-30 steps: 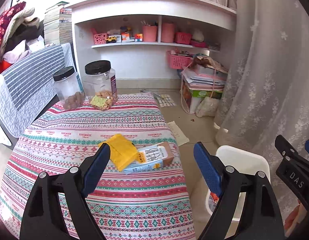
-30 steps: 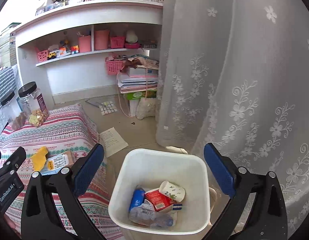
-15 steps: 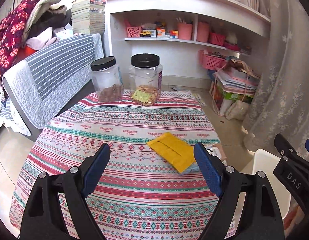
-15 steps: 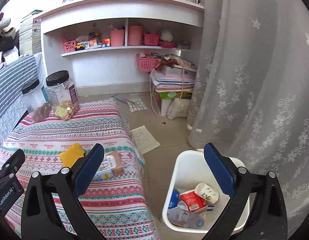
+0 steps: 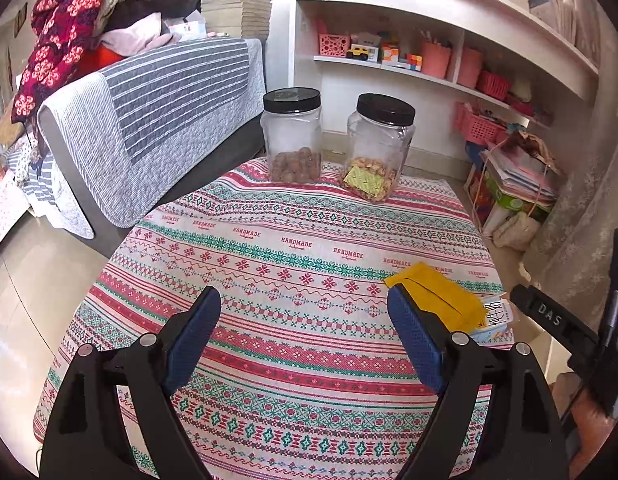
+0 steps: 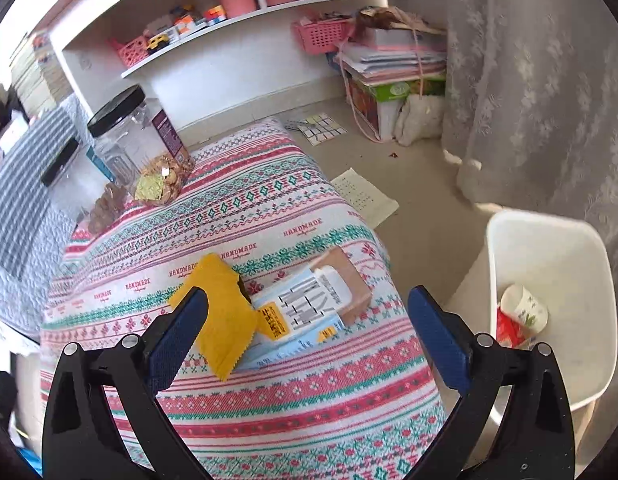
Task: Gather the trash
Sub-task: 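Grasp the yellow snack packet with the right tool and lift it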
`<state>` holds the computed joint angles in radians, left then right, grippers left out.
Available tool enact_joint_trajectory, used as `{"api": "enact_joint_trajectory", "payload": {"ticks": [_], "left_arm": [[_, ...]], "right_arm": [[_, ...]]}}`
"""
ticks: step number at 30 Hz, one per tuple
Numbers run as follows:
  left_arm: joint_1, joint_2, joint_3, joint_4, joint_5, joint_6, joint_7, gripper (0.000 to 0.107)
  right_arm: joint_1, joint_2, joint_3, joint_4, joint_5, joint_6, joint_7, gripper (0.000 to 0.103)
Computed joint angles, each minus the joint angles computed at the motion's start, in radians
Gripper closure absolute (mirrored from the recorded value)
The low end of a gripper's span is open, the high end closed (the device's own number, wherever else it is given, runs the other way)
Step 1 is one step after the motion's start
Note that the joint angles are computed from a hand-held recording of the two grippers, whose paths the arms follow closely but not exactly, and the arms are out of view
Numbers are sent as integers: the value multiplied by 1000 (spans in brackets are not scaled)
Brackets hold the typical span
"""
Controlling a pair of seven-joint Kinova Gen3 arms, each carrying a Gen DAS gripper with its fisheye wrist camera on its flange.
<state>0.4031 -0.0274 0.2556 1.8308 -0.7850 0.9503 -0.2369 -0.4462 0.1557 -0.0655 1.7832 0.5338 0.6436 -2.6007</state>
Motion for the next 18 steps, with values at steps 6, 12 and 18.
{"api": "enact_joint_trajectory", "payload": {"ticks": [6, 12, 18], "left_arm": [[-37, -36, -11, 28, 30, -34, -41, 24], [-87, -54, -22, 47, 83, -45, -99, 24], [-126, -64, -24, 54, 134, -66, -142, 24]], "right_arm": [[123, 154, -245, -160, 46, 127, 219, 7], [219, 343, -513, -364, 194, 371, 463, 7], [291, 423, -552, -498, 26, 458, 645, 55]]}}
